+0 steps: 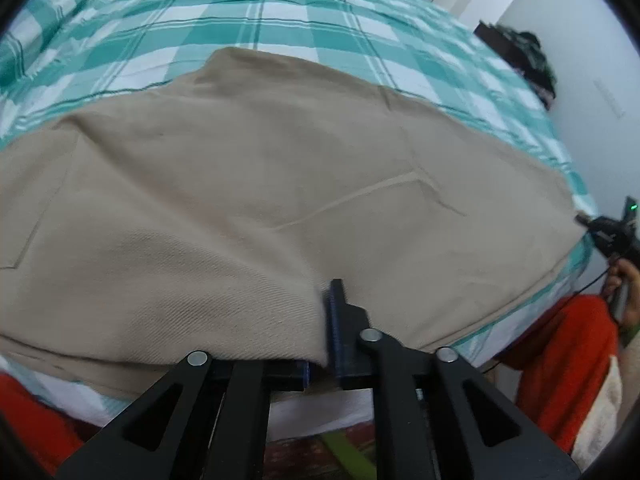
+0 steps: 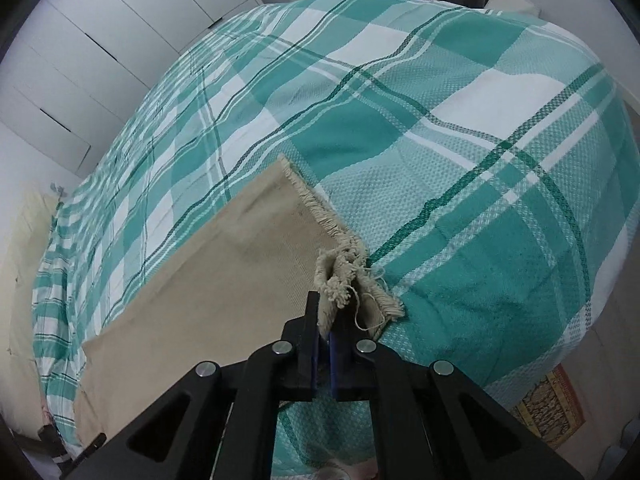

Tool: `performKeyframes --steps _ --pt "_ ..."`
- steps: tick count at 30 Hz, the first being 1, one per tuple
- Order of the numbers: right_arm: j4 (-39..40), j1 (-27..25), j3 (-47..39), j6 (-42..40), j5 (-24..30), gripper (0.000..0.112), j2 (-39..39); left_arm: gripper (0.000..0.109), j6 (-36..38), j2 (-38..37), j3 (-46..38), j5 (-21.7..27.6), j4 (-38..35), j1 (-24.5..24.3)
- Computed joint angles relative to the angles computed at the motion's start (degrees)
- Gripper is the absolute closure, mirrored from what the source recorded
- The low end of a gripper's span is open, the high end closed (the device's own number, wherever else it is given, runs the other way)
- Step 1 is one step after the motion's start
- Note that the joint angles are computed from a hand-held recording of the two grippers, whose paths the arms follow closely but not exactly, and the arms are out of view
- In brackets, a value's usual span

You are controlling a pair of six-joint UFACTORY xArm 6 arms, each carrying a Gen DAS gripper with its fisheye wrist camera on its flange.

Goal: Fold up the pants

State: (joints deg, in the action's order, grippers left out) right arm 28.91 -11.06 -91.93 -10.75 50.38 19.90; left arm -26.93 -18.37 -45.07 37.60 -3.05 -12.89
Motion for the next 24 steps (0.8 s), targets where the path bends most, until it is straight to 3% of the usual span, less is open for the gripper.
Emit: performKeyframes --steps 1,2,3,4,6,7,9,12,14,16,18,19,21,24 --pt "1.04 -0.14 0.77 -0.87 -0.43 0.102 -0.52 0.086 -0.7 -0.06 -1.08 2.62 1.59 -0.34" --pt "2.34 -0.44 1.86 -1.81 -1.38 0.099 -1.53 0.067 -0.88 -0.4 -1.62 4.4 2.43 -0.6" --pt "3.32 -0.75 2.93 -2.36 -2.26 0.085 -2.47 0.049 -0.71 -1.58 -1.65 6.28 3.06 -0.95" --pt "5.11 -1.13 4.77 -3.03 -3.99 0.068 -4.02 0.044 -0.39 -2.99 -1.34 7.48 3.23 -1.26" --pt "3.02 -1.02 10.56 -0.56 -11.71 0.054 -8.97 0.043 1.23 -7.03 -0.1 9.82 3.05 -2.06" --pt "-1.42 -0.62 13.35 1.81 -16.21 0.054 -11.58 0.043 1.53 -8.1 -0.06 10.54 3.7 -2.29" --pt "-3.42 0.13 14.63 -0.66 -18.65 0.054 -13.48 0.043 1.08 -9.19 -1.12 10.49 7.27 -2.62" --pt "3.04 1.57 9.32 -14.24 -10.37 0.054 -11.84 0.034 2.43 -4.47 -5.92 6.73 9.97 -1.08" --pt "3.4 2.72 4.32 -17.95 -3.69 0.054 -8.77 0.029 4.36 0.26 -8.33 3.4 9.67 -0.11" --pt "0.05 3.89 -1.02 -17.16 1.82 0.054 -4.45 0.029 5.44 6.06 -10.57 1.43 10.26 0.51" --pt "-6.41 4.4 -7.25 -11.9 7.57 0.055 1.31 0.037 4.42 12.01 -13.32 5.38 12.8 0.0" --pt "-10.18 4.48 -10.1 -8.55 10.68 0.063 4.03 0.041 5.31 13.79 -13.81 7.77 11.98 -0.59" --pt "-11.46 3.96 -10.09 -7.78 11.46 0.069 5.67 0.044 2.24 10.97 -10.01 5.68 15.27 -2.44" --pt "-6.57 2.46 -6.55 -9.84 9.55 0.07 3.54 0.044 4.53 8.65 -9.74 7.8 15.83 -4.81"
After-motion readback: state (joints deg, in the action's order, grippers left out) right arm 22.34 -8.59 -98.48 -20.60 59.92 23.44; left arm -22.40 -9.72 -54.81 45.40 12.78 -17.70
